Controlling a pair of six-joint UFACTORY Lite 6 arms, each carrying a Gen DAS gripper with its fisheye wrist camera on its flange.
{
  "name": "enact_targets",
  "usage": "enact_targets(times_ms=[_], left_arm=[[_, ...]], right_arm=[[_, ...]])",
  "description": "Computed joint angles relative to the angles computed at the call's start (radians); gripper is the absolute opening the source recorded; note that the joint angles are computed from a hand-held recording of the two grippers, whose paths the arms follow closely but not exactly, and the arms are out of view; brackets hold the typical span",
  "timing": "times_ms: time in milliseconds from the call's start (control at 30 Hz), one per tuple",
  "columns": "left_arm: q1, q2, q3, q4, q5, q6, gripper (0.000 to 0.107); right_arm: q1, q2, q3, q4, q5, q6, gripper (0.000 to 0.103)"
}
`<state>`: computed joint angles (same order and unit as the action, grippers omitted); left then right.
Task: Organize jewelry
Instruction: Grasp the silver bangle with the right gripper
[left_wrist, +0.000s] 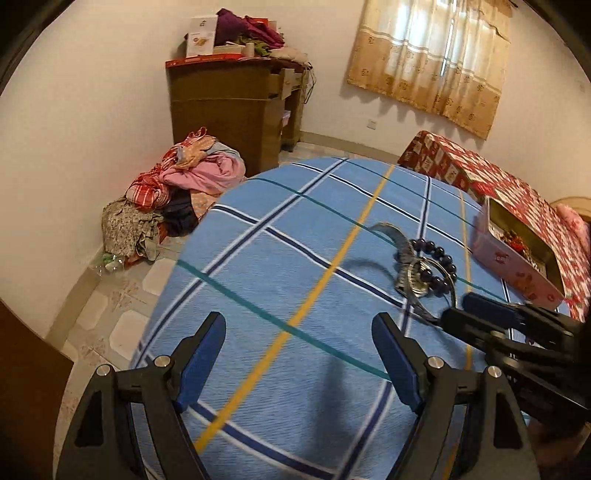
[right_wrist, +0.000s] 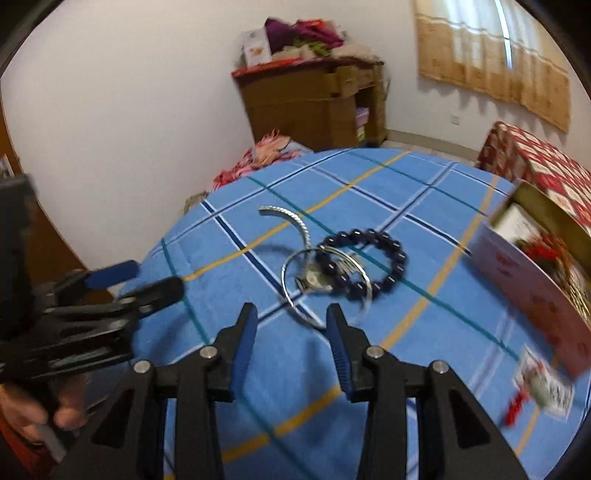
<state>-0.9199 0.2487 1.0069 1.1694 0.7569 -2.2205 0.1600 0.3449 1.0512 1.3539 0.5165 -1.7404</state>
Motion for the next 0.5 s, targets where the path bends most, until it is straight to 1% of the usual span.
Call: enact_targets(times_ms=[67,100,133,167,233,267,367,400,500], left_arm=[[0.016,-0.024,-0.029,0.016,-0.018,-0.024,0.081],[0.026,-0.036,-0.043,0.028,-0.032,-0.038,0.081],[0.034,-0.046,-0.055,0.039,-0.047,-0.048,0.081],[0.044,-0.051,-0.059,0.045,-0.057,-0.048,0.081],[0.054,-0.053,-0.062,0.056,-0.065,-0.048,0.081],[0.059,-0.049,-0.06,0.064,-0.073,-0.048,0.081],[0.074,-0.032,-0.05,0.092,-0.103,-0.049,0.081],[0.079,-0.024,-0.042,0.104,-0.114,-0.047,0.081],[0.098,0.006,-0.006,0.135,-0.162,-0.034,0.081]], right_arm=[[0.027,0.064,0.055,-0.048,-0.011,0.048,0.04],[0.037,0.084,0.069,-0.077,-0.027,0.072,0.037],[0.047,0.091,0.072,-0.102,-0.048,0.088,0.025],[0.047,0.078,0.055,-0.095,-0.057,0.065,0.01],[0.002,0.058,0.039,-0.105,0.013,0.063,0.008],[-0.038,0.026,0.01,-0.089,0.062,0.041,0.008],[-0.125,-0.063,-0.058,-0.084,0.16,0.019,0.008],[-0.189,-0.104,-0.087,-0.106,0.229,0.026,0.008],[-0.326,-0.174,-0.134,-0.172,0.362,0.058,0.008]])
